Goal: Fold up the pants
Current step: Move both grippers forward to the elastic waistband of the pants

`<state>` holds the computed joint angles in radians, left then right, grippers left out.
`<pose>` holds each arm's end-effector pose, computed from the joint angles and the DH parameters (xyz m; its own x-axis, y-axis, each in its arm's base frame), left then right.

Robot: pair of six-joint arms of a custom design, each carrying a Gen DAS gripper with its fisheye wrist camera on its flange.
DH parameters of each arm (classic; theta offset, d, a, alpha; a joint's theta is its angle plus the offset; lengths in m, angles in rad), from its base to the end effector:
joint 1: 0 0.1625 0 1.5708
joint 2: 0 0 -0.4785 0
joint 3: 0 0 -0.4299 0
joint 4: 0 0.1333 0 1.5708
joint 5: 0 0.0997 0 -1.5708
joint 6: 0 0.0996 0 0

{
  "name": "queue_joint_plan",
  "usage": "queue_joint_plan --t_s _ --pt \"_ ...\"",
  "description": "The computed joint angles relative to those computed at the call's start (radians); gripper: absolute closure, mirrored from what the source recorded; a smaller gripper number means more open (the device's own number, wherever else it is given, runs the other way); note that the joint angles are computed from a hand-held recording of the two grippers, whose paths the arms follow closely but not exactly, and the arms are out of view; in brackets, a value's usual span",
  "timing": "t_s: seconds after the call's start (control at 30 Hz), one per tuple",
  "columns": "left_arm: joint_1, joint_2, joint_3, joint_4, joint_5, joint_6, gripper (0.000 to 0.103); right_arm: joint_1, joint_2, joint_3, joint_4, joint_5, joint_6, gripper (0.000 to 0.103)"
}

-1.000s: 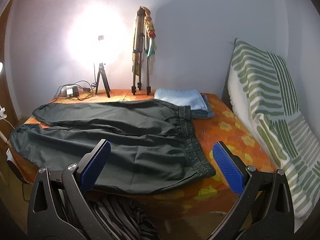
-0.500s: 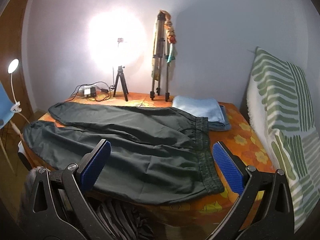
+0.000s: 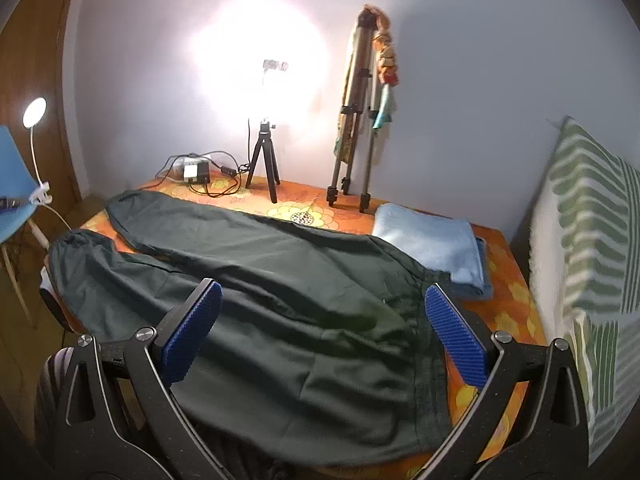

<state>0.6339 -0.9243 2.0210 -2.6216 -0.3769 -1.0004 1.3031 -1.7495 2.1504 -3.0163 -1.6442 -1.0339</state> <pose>-0.3355 -0.5270 0.1208 -0.7766 -0.3242 -0.5402 0.2801 0.5903 -0.7570 0.0033 -0.4641 0.5019 -0.5975 -0.2500 0.7619 -0.7441 0.5270 -0.4106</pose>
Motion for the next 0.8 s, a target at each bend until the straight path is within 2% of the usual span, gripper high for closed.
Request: queue_joint_plan --t_s 0.13,0.27,0.33,0.4,0.5,0.8 --pt "0.082 0.019 -0.081 -0.105 -0.059 0.148 0.026 0.040 0.120 -0.113 0.060 -0.049 0.029 0.000" --pt "0.179 0.059 -0.213 -0.093 -0.143 0.230 0.026 0.068 0.248 -0.231 0.115 -0.100 0.029 0.003" --pt "0.228 0.078 -0.275 -0.070 -0.191 0.233 0.026 0.079 0.314 -0.285 0.147 -0.127 0.020 0.004" --pt "0.285 0.104 -0.347 -0.035 -0.247 0.222 0.026 0.086 0.384 -0.351 0.205 -0.153 0.012 0.009" --pt "0.343 0.144 -0.438 0.027 -0.288 0.198 0.026 0.088 0.460 -0.429 0.279 -0.176 0.034 0.012" --pt "0.442 0.270 -0.664 0.133 -0.369 0.209 0.026 0.092 0.682 -0.679 0.442 -0.218 0.068 0.014"
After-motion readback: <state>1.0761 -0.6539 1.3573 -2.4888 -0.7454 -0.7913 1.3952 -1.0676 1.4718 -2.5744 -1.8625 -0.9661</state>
